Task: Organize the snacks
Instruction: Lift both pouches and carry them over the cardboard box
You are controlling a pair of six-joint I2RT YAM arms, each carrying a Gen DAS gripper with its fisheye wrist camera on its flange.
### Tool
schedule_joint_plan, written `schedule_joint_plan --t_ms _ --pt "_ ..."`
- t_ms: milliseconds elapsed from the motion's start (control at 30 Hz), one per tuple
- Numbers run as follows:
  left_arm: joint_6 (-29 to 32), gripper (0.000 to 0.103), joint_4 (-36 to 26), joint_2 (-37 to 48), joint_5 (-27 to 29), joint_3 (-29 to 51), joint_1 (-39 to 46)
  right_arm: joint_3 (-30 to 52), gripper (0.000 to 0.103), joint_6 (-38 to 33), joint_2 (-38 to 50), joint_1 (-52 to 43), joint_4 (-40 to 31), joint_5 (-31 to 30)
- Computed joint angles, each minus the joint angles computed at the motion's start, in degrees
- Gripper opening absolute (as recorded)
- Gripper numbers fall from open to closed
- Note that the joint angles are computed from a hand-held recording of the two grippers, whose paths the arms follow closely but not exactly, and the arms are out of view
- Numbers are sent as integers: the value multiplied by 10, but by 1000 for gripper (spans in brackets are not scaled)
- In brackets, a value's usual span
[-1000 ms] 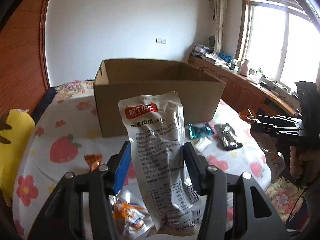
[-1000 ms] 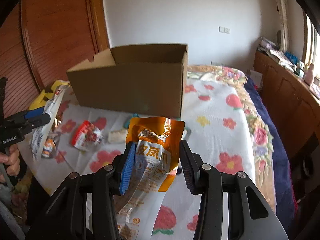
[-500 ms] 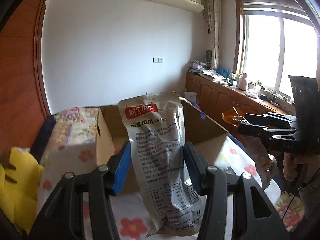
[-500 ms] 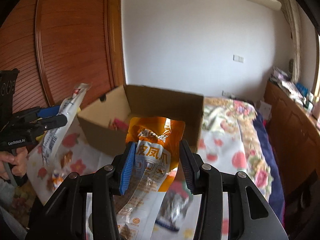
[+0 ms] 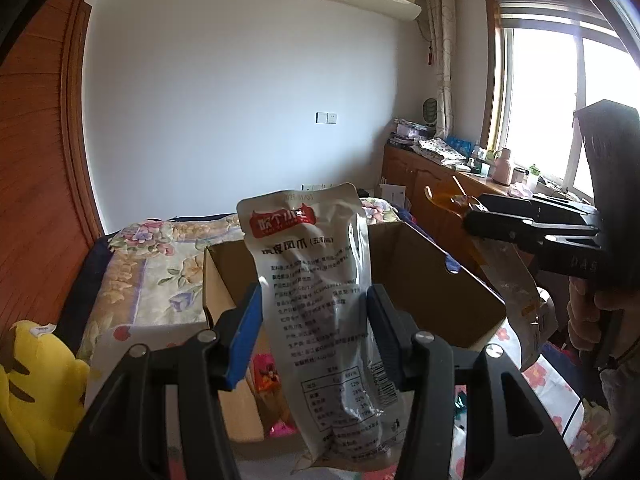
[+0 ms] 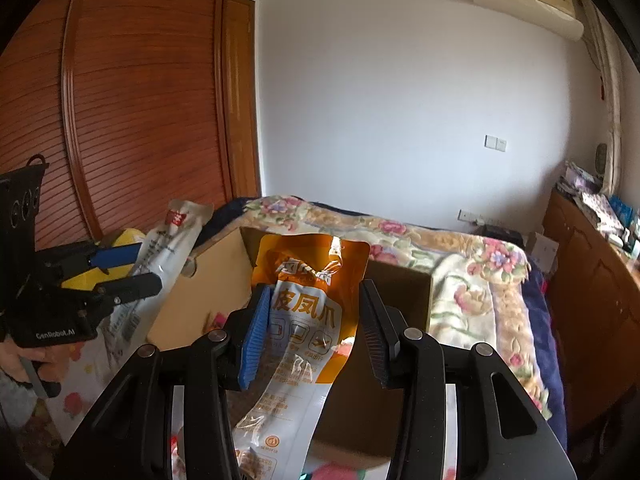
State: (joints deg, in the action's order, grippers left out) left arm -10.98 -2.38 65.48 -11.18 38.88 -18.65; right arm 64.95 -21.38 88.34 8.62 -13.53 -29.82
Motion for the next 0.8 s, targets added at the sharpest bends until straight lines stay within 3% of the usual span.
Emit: schedule_joint_plan --t_ms 300,533,800 --pt "20 51 38 85 30 51 40 89 45 41 104 24 8 11" --pt "22 52 67 152 25 61 54 100 45 52 149 38 45 74" --pt "-5 53 84 177 19 48 52 71 47 12 154 58 50 131"
